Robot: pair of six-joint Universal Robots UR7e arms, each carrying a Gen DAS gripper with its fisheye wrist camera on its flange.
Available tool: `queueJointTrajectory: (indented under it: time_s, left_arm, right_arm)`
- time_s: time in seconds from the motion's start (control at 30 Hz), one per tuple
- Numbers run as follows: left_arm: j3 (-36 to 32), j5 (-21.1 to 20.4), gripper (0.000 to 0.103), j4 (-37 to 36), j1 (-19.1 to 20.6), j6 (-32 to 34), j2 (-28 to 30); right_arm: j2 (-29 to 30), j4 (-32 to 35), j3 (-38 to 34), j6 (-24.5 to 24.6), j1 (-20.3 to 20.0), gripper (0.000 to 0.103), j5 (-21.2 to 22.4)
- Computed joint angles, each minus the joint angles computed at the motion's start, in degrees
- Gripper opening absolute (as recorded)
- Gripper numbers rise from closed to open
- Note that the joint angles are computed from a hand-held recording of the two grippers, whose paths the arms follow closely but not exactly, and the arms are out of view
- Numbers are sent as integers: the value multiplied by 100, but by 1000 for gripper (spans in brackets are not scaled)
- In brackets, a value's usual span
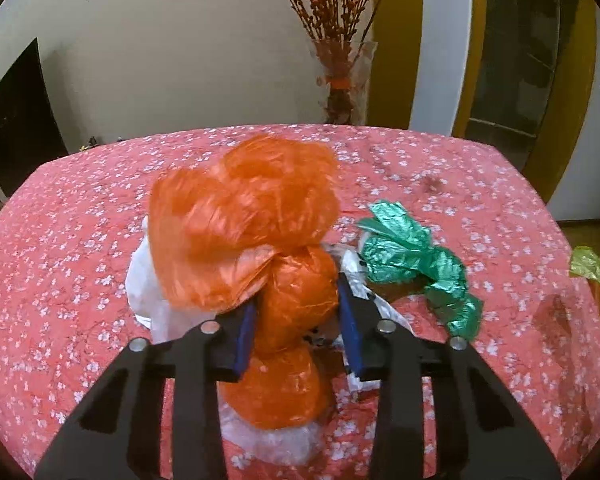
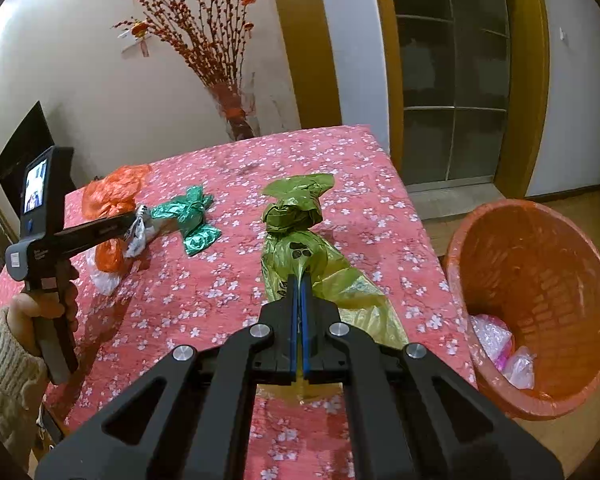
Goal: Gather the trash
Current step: 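Grasp the orange bag with the left tool while the right tool holds the light-green bag, then carry the orange and light-green bags over the wastebasket with both tools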
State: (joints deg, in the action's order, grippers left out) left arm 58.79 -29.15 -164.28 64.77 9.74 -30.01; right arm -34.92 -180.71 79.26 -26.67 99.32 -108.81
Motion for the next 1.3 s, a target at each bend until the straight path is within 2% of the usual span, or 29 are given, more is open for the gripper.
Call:
queueJointTrajectory:
  time_s: [0.37, 0.57, 0.9, 1.3]
  left_arm:
    - [893, -591, 34, -728, -295, 12, -572]
    - [1158, -896, 34, -869, -541, 121, -683]
    - [1372, -1691, 34, -740, -947, 209, -555]
    - [1185, -2473, 34, -365, -1200, 87, -148]
  right_arm:
    - [-286, -446, 358, 40, -68, 1, 143]
    - [-491, -804, 597, 52, -110, 1, 237]
    - [-802, -1533, 954, 89, -196, 1, 214]
    - [-1141, -2317, 1345, 214, -385, 1, 67]
